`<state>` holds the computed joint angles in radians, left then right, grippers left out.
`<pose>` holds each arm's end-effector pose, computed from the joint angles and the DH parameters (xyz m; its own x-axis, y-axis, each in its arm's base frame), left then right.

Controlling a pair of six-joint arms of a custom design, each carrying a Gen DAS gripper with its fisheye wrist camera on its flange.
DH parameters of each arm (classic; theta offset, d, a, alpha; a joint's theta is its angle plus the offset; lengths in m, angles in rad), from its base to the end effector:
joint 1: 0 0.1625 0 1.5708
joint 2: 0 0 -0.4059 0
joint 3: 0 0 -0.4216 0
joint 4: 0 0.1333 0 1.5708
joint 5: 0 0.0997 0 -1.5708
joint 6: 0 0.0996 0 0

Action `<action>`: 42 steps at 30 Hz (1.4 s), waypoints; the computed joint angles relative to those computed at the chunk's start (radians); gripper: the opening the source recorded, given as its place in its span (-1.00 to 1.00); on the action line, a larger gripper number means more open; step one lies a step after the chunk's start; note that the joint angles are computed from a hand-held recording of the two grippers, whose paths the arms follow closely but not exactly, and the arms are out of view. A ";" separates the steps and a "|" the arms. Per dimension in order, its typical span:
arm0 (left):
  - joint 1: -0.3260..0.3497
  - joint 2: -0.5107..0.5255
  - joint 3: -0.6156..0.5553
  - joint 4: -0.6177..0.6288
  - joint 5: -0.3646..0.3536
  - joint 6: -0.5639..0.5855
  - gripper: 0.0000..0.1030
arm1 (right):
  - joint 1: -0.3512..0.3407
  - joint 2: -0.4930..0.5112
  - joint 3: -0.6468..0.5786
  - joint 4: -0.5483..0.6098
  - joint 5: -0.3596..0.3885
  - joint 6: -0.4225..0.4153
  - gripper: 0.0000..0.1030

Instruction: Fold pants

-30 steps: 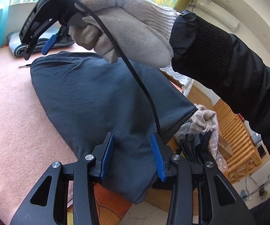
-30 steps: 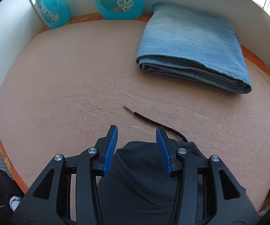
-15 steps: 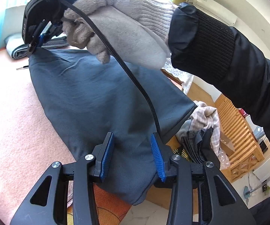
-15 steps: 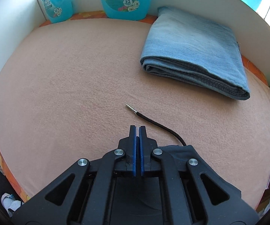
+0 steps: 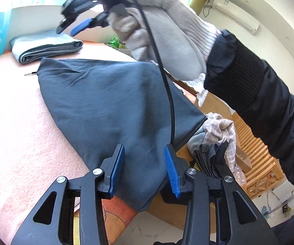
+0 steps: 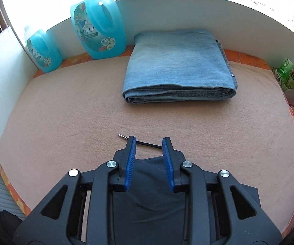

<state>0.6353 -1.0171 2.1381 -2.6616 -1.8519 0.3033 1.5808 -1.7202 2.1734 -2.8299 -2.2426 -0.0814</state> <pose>-0.3345 -0.3779 0.0294 -0.3102 0.9104 0.2737 0.9401 0.3366 -0.0540 0.0757 -0.4432 0.3972 -0.7840 0.3834 0.4882 -0.0709 0.7260 -0.6840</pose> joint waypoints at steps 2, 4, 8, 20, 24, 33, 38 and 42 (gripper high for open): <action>0.011 -0.020 -0.006 0.008 -0.002 -0.018 -0.25 | 0.023 -0.074 0.061 -0.045 -0.033 -0.001 -0.21; 0.019 -0.034 -0.016 0.005 0.009 -0.039 -0.24 | 0.036 -0.163 0.123 -0.062 -0.053 0.007 -0.07; 0.042 -0.030 -0.064 0.001 0.040 -0.090 0.02 | 0.083 -0.314 0.241 -0.072 -0.173 -0.003 0.32; 0.069 0.106 -0.234 0.102 0.079 -0.267 0.19 | -0.248 -0.741 0.422 0.148 0.053 -0.028 0.76; 0.068 0.140 -0.257 0.100 0.106 -0.297 0.19 | -0.355 -0.791 0.444 0.140 0.185 -0.073 0.76; 0.073 0.230 -0.335 0.119 0.137 -0.347 0.19 | -0.501 -0.722 0.348 0.250 0.433 -0.037 0.16; 0.070 0.249 -0.340 0.099 0.152 -0.340 0.19 | -0.407 -0.581 0.301 0.158 0.337 -0.070 -0.87; 0.073 0.251 -0.320 0.026 0.153 -0.359 0.15 | -0.319 -0.431 0.243 0.048 0.215 -0.151 -0.92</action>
